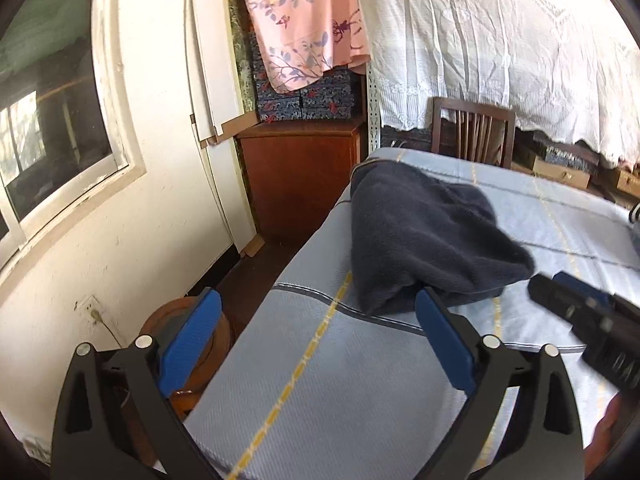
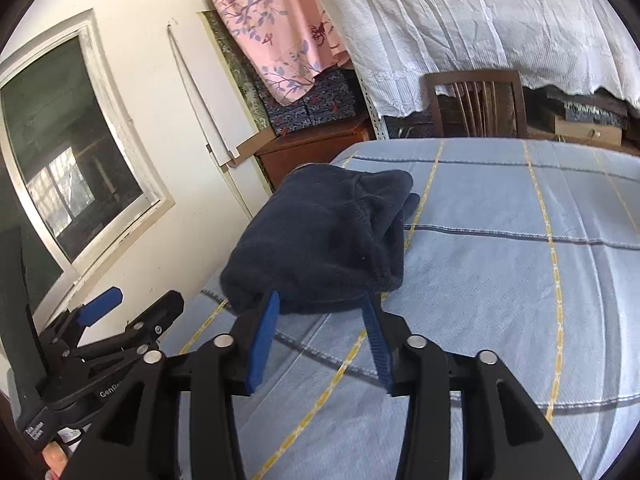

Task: Fold small clothes

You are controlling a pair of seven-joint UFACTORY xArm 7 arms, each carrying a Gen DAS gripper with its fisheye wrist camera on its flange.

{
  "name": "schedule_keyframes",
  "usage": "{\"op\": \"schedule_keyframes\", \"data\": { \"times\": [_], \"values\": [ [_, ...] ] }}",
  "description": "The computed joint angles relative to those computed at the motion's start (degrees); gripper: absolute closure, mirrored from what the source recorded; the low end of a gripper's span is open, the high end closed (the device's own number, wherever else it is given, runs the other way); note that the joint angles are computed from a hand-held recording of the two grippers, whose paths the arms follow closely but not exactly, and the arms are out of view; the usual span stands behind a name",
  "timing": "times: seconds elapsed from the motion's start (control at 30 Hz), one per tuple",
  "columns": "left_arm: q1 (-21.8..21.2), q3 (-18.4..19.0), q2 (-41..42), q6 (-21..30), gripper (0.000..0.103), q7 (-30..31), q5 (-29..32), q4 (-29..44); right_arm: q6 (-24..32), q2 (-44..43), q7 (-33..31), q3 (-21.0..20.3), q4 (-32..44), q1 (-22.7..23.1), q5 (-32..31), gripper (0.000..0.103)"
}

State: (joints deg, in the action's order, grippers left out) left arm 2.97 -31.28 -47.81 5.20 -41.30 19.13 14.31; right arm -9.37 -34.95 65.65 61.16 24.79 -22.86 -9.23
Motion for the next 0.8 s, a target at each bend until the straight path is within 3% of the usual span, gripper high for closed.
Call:
{"op": "schedule_keyframes", "data": {
  "times": [0.07, 0.2, 0.43, 0.8],
  "values": [
    [-2.4, 0.5, -2.7, 1.9, 0.006, -0.8, -0.8, -0.7, 2.5, -2.9, 0.5, -0.6, -0.3, 2.4, 0.1, 0.05],
    [-2.8, -2.9, -7.5, 6.5, 0.005, -4.7, -0.3, -0.4, 7.8, -7.5, 2.4, -1.8, -0.2, 6.0, -1.6, 0.048],
    [-3.1, -1.8, -5.1, 5.6, 0.005, -4.5, 2.2, 0.4, 8.3, -7.8, 5.7, -5.1, -1.4, 8.2, -4.9, 0.043],
    [-3.1, -0.8, -3.9, 3.4, 0.005, -3.9, 2.8, 0.1, 8.3, -6.6, 7.4, -4.6, -0.9, 7.5, -7.1, 0.043]
  ]
}}
